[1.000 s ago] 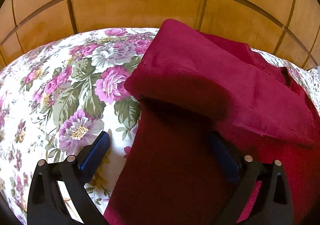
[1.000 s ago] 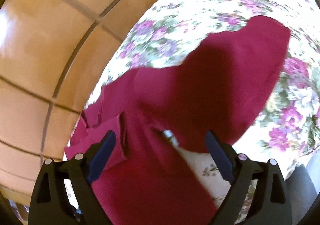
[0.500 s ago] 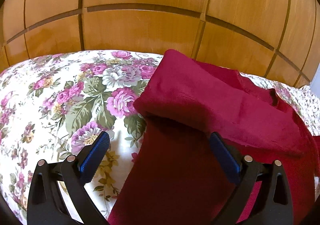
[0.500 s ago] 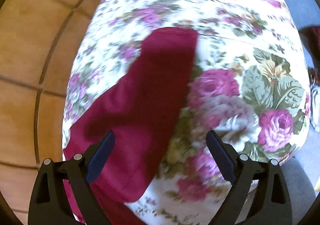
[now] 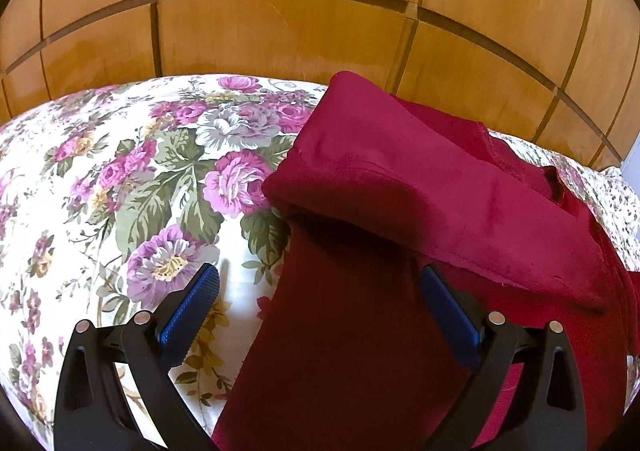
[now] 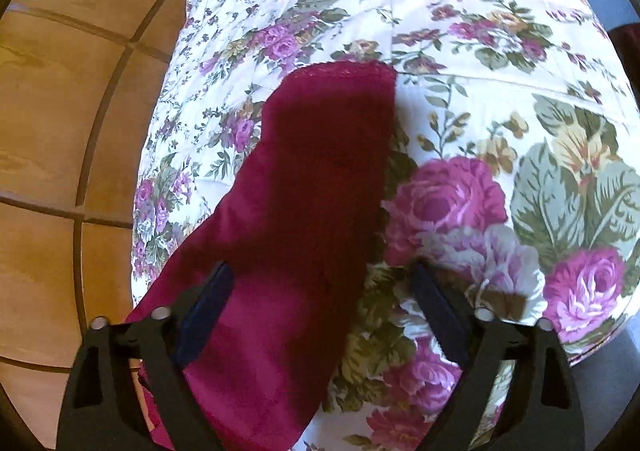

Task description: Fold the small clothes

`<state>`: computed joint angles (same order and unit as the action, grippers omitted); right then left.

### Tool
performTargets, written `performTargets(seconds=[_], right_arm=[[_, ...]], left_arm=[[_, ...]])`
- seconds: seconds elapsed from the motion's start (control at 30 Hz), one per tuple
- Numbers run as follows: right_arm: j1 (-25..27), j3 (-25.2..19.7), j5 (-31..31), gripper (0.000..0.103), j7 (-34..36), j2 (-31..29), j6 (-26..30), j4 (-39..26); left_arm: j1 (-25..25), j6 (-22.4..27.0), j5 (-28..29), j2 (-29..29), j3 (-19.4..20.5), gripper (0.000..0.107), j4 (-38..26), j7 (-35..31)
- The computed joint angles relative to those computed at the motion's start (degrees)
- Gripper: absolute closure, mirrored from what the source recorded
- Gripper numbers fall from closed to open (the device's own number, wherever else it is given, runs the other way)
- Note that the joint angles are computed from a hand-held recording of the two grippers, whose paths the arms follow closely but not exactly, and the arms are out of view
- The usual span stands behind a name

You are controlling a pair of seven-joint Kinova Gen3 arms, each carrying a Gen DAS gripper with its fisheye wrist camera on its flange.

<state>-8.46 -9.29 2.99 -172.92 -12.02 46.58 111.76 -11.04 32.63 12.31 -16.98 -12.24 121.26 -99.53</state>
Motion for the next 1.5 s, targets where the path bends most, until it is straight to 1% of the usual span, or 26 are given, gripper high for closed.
performTargets(seconds=[0.03,0.07,0.1,0.17,0.23,0.37,0.47,0.6,0.73,0.83,0.93,1.13,1.2,1.3,1.33,1.4,1.43,1.47,1.5], right_arm=[[0.14,0.12,-0.35,0.041,0.85,0.08,-0.71,0.23],[-0.53,1.29,-1.63,0.056,2.53,-0.29,-2.35,1.04],[-1.04,2.66,-3.84,0.062,4.58,-0.64,-4.58,2.24],[-1.34,4.19,-7.95,0.085,7.36,-1.26,-7.86,4.2],[-0.95,4.29,-10.39,0.094,7.75,-2.09,-10.21,5.77],[1.46,1.2,-9.39,0.096,4.59,-3.61,-10.82,5.74],[2.23,-0.94,-6.77,0.096,3.54,-4.13,-9.65,3.54],[1.57,-3.57,-3.18,0.096,3.58,-3.89,-8.28,-0.09],[-0.24,-7.1,1.76,0.096,3.67,-1.91,-6.12,-4.93],[-3.1,-9.35,6.18,0.096,4.76,0.6,-4.02,-9.18],[-7.23,-11.1,10.3,0.096,6.62,4.11,-2.16,-13.54],[-17.3,-14.81,20.16,0.096,11.61,13.16,5.43,-23.47],[-20.08,-15.45,20.81,0.096,14.88,16.02,7.02,-25.94],[-24.41,-14.93,20.59,0.096,18.43,19.54,8.92,-28.22],[-26.14,-14.75,20.14,0.095,20.44,21.58,9.94,-29.59],[-27.93,-14.65,19.48,0.092,22.71,23.85,11.48,-30.98],[-28.98,-14.66,18.76,0.087,24.35,25.31,12.29,-31.7],[-29.53,-14.47,17.73,0.075,25.84,26.27,12.62,-32.2],[-30.1,-14.62,16.76,0.069,27.58,27.46,12.9,-32.78]], left_arm=[[0.09,-0.2,0.12,-0.18,-0.16,0.008,0.14,-0.15],[0.15,-0.4,0.18,-0.36,-0.23,0.008,0.3,-0.22],[0.22,-0.58,0.25,-0.49,-0.31,0.008,0.42,-0.29],[0.39,-0.63,0.43,-0.54,-0.63,0.008,0.5,-0.5],[0.49,-0.57,0.69,-0.56,-1.0,0.008,0.52,-0.78],[0.22,-0.46,0.76,-0.66,-1.02,0.008,0.53,-0.6],[0.0,-0.4,0.53,-0.79,-0.68,0.008,0.55,-0.1],[-0.02,-0.6,0.26,-1.13,-0.59,0.008,0.71,0.29],[0.01,-0.61,0.14,-1.16,-0.64,0.008,0.68,0.54],[0.17,-0.57,0.18,-1.14,-0.84,0.008,0.67,0.44],[0.26,-0.28,0.26,-1.04,-1.02,0.008,0.55,0.31],[0.65,0.66,1.51,-0.25,-2.16,0.008,0.0,-1.03],[0.57,1.02,2.08,0.03,-2.41,0.008,-0.15,-1.56],[0.48,1.16,3.07,0.27,-2.86,0.008,-0.22,-2.68],[0.36,1.14,3.22,0.32,-2.8,0.008,-0.22,-2.89],[0.2,1.14,3.67,0.36,-2.84,0.008,-0.15,-3.27],[0.12,1.18,3.88,0.37,-2.87,0.008,-0.13,-3.43],[0.08,1.25,4.13,0.46,-2.92,0.008,-0.15,-3.58],[-0.03,1.35,4.27,0.45,-2.9,0.008,-0.16,-3.67]])
